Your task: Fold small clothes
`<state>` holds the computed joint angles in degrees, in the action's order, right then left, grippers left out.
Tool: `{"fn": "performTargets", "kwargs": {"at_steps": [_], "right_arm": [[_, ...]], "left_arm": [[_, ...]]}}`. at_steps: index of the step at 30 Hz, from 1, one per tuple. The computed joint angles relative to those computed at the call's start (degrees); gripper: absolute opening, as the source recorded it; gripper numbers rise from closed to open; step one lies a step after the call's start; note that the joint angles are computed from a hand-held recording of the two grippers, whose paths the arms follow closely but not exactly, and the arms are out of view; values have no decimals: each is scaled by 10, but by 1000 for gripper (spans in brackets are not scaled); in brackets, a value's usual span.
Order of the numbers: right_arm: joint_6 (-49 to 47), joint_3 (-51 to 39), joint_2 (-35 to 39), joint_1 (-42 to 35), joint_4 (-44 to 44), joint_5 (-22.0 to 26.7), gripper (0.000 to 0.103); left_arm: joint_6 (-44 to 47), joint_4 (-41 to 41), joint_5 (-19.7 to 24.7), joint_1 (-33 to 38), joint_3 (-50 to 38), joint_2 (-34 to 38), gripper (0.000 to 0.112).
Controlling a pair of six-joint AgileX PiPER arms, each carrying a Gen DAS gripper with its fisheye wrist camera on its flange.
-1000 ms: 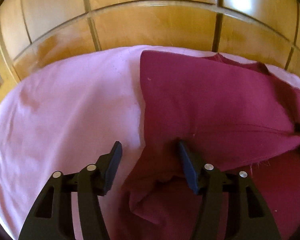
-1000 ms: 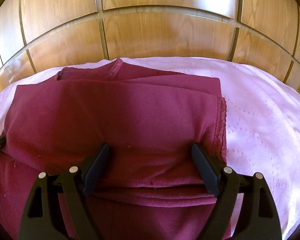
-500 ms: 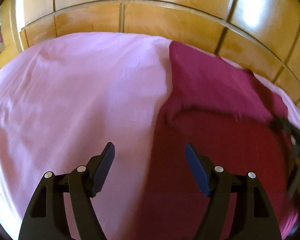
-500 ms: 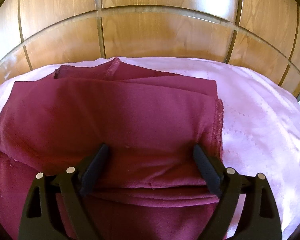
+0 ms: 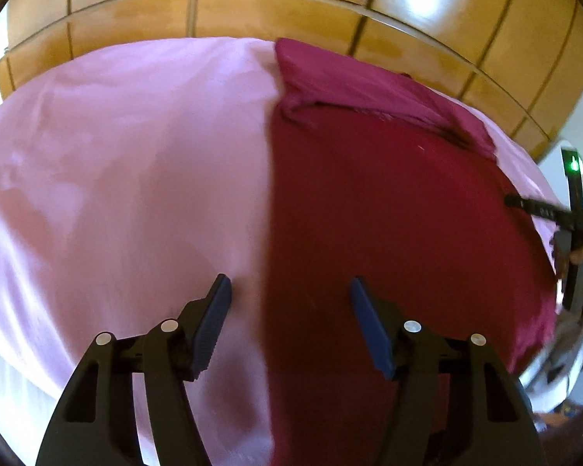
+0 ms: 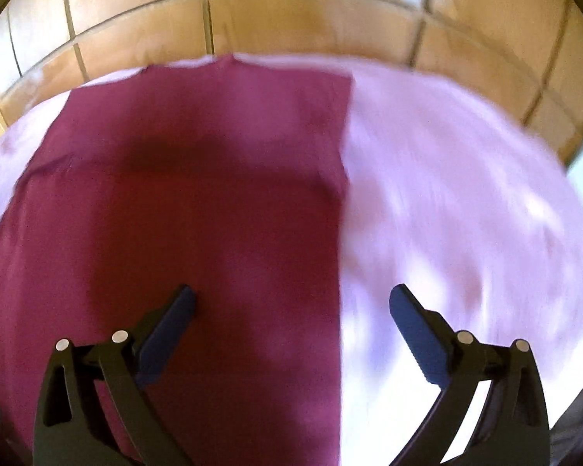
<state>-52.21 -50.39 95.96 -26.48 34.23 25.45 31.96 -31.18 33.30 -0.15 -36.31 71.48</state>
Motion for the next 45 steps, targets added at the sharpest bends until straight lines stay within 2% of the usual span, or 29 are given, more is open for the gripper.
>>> {"fn": "performTargets", "kwargs": {"at_steps": [1, 3, 5, 7, 8, 9, 10, 11, 12, 15, 18, 20, 23, 26, 28, 30, 31, 32, 36, 40, 43, 45], "right_arm": [[-31, 17, -10, -30, 21, 34, 89], [-116, 69, -47, -95, 67, 84, 82], [-167, 107, -87, -151, 73, 142, 63], [-178, 121, -108, -181, 60, 186, 49], [-180, 127, -117, -186, 50, 198, 40], [-179, 129, -124, -183, 43, 204, 36], [-177, 130, -127, -178, 37, 207, 27], [-167, 122, -126, -174, 29, 217, 12], [-157, 106, -118, -174, 26, 243, 9], [-166, 61, -104, -192, 64, 324, 9], [-161, 15, -84, -196, 117, 387, 9], [-147, -18, -61, -190, 151, 405, 9], [-105, -85, -13, -167, 194, 395, 9], [-31, -168, 48, -125, 206, 348, 9], [45, -238, 102, -94, 181, 306, 12], [83, -286, 139, -89, 169, 310, 39], [94, -295, 146, -90, 170, 308, 69], [92, -289, 142, -97, 181, 299, 85], [32, -241, 119, -153, 229, 314, 87], [-38, -168, 82, -184, 189, 302, 87], [-89, -109, 58, -173, 174, 267, 85], [-108, -87, 57, -152, 181, 231, 77]], "left_arm": [[0, 4, 1, -4, 7, -8, 63], [-26, 42, -6, -26, 24, -23, 59], [-59, 76, -16, -45, 38, -35, 50], [-49, 64, -1, -38, 35, -36, 29], [-50, 63, 3, -35, 34, -37, 24], [-41, 53, 13, -29, 24, -30, 13], [-40, 48, 19, -26, 19, -28, 7], [-15, 21, 42, -10, 7, -21, 7], [12, -10, 63, 8, -2, -15, 7], [97, -115, 144, 75, -40, -3, 7], [123, -181, 186, 102, -88, 27, 7], [119, -209, 188, 101, -125, 57, 7], [78, -228, 161, 70, -210, 127, 7], [-22, -210, 127, 39, -331, 226, 7], [-80, -201, 125, 33, -403, 283, 18], [-130, -188, 109, 32, -445, 315, 61], [-149, -180, 80, 33, -438, 310, 68], [-147, -180, 59, 36, -427, 305, 68], [-111, -154, 52, 60, -377, 298, 68], [3, -185, 56, 64, -303, 287, 68], [48, -194, 45, 36, -270, 281, 68], [33, -159, 29, 2, -281, 293, 66]]}}
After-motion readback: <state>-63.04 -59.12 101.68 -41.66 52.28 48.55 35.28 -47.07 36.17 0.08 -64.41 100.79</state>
